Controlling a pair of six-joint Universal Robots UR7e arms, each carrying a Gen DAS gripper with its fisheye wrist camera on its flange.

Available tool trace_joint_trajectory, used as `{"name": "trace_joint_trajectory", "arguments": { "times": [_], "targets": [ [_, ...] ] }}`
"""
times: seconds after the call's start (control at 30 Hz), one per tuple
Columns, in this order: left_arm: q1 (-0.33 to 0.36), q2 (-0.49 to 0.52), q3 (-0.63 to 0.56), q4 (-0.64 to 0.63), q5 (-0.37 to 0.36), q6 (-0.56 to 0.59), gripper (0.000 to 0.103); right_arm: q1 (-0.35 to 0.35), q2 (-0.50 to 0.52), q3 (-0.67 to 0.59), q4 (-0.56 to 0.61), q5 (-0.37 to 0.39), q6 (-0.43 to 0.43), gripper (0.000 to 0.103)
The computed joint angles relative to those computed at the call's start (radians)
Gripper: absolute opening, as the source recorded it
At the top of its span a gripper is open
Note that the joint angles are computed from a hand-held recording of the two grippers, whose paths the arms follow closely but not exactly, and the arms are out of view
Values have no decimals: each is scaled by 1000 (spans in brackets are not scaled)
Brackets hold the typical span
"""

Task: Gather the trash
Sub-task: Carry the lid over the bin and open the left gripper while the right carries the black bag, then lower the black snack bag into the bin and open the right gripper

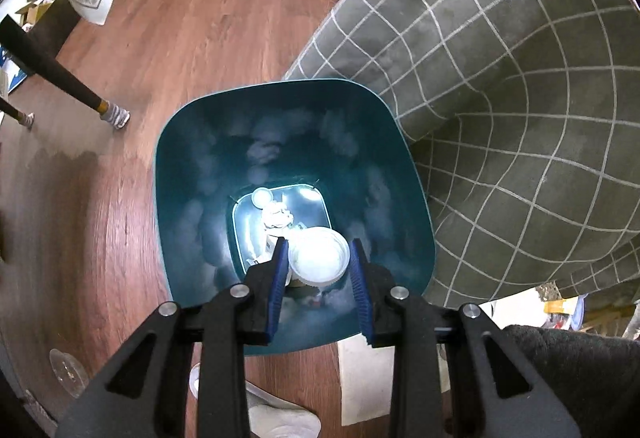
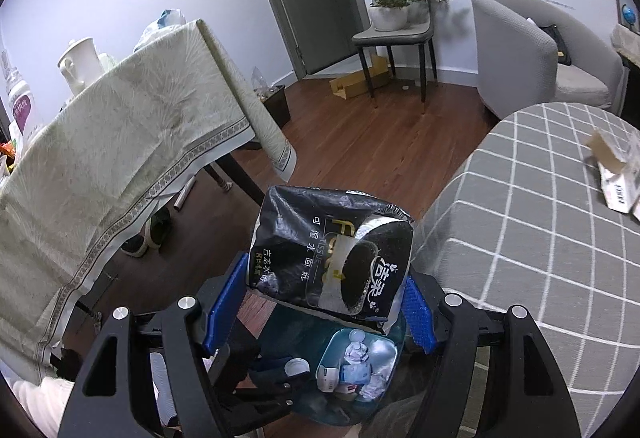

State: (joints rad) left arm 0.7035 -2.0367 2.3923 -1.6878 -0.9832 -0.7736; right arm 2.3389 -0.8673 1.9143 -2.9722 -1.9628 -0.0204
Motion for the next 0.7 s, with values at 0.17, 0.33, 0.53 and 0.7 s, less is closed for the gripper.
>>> {"name": "trace_joint_trajectory", "arguments": {
  "times": [0.17,0.33,0.53,0.7],
  "targets": [
    [-2,-33,-14,38,22,-19,45,2,22,-16,21,1,3,71],
    [-27,-80,-31,115,47,-54,54,3,52,-38,54,-5,9,71],
    [-63,-151,-70,213,98,-133,66,1,88,-58,101,-14,14,71],
    [-116,-202,-120,339,173,-227,68,-1,128,-85,152,-20,27,71]
  ]
}}
